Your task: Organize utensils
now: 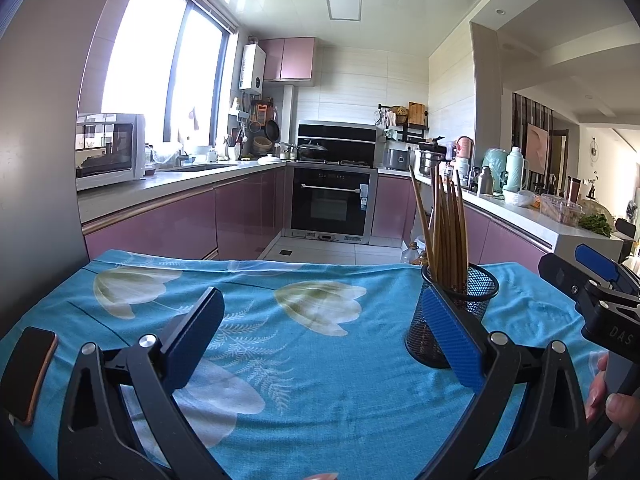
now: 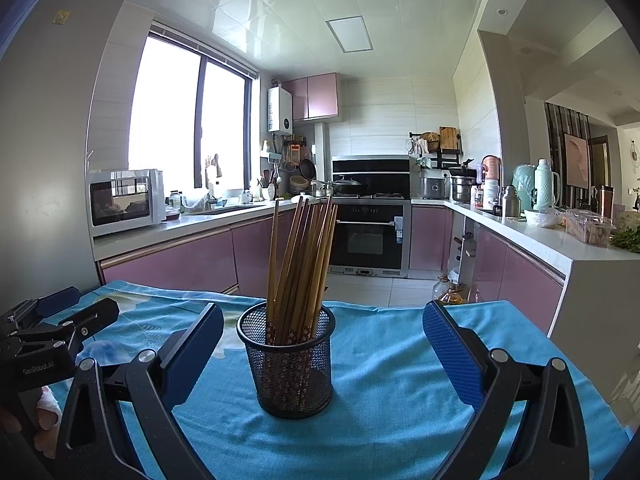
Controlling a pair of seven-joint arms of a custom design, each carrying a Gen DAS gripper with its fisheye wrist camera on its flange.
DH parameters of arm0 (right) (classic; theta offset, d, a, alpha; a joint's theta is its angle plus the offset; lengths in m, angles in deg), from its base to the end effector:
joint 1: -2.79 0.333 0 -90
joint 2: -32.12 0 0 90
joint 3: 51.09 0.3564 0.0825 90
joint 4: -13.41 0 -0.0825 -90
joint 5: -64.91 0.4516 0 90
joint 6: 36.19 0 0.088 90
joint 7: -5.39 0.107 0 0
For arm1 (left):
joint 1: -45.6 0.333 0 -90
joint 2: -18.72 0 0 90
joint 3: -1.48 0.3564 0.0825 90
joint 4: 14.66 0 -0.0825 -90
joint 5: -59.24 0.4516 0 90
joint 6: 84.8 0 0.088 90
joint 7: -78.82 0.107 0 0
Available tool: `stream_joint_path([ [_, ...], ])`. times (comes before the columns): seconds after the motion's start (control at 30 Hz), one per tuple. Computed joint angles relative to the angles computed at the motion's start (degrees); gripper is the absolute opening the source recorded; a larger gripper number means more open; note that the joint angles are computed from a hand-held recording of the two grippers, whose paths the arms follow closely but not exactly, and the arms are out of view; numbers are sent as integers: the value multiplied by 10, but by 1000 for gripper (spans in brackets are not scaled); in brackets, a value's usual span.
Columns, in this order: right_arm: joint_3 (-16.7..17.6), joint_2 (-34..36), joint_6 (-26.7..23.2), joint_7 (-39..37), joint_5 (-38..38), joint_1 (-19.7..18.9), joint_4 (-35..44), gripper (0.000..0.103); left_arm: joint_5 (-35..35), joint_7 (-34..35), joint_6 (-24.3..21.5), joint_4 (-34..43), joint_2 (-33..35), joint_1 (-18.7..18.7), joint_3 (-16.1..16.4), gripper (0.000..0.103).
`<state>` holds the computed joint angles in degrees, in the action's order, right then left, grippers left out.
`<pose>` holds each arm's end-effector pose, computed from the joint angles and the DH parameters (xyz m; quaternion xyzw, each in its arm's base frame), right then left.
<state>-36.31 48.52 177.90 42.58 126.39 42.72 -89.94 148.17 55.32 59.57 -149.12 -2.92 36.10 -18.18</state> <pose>0.5029 0.4713 0.5319 -0.6471 0.4292 -0.3303 0.5366 0.4484 -0.2753 0.5289 -0.6359 0.4778 -0.3970 0.4580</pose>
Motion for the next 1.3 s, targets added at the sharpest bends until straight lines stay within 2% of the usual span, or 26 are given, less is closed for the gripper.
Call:
stream_joint_path([
  [1.3,0,0,4,4,-2,0,-2,97,-2,1,-2,2,5,-3,0,97],
])
